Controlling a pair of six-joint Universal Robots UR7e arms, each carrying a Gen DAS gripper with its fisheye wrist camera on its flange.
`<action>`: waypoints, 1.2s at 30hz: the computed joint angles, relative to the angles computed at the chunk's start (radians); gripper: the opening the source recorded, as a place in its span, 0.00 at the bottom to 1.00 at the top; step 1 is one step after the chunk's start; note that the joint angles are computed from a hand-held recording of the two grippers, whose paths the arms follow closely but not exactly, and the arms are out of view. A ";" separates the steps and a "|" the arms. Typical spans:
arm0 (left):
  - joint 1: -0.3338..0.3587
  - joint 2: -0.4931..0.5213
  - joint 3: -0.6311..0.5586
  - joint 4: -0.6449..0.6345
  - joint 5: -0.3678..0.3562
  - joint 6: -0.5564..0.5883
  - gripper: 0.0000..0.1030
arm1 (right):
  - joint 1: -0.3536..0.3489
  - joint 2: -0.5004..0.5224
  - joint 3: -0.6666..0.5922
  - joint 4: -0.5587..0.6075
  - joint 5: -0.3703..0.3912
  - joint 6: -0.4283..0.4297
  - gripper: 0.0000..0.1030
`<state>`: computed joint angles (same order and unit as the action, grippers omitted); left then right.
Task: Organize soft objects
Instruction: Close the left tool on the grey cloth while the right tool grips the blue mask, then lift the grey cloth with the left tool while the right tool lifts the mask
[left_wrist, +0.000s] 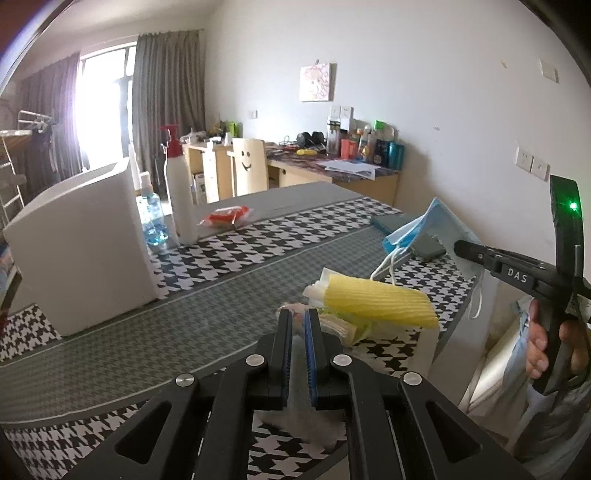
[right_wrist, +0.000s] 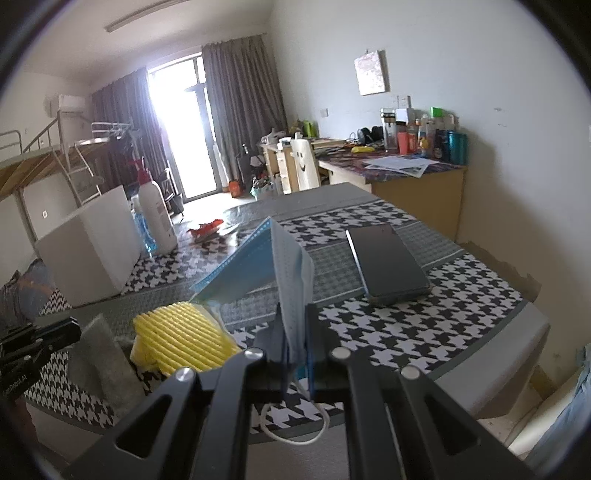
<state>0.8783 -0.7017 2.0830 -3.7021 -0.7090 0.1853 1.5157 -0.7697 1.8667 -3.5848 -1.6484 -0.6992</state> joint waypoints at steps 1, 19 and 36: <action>0.000 -0.003 0.002 0.002 -0.003 -0.001 0.04 | 0.000 -0.004 0.004 -0.004 0.004 0.000 0.10; -0.016 -0.007 0.068 0.015 0.003 -0.034 0.64 | 0.004 -0.034 0.054 -0.041 0.044 -0.012 0.10; 0.012 0.023 0.046 0.157 -0.013 -0.113 0.75 | 0.009 -0.040 0.078 -0.022 0.061 -0.034 0.10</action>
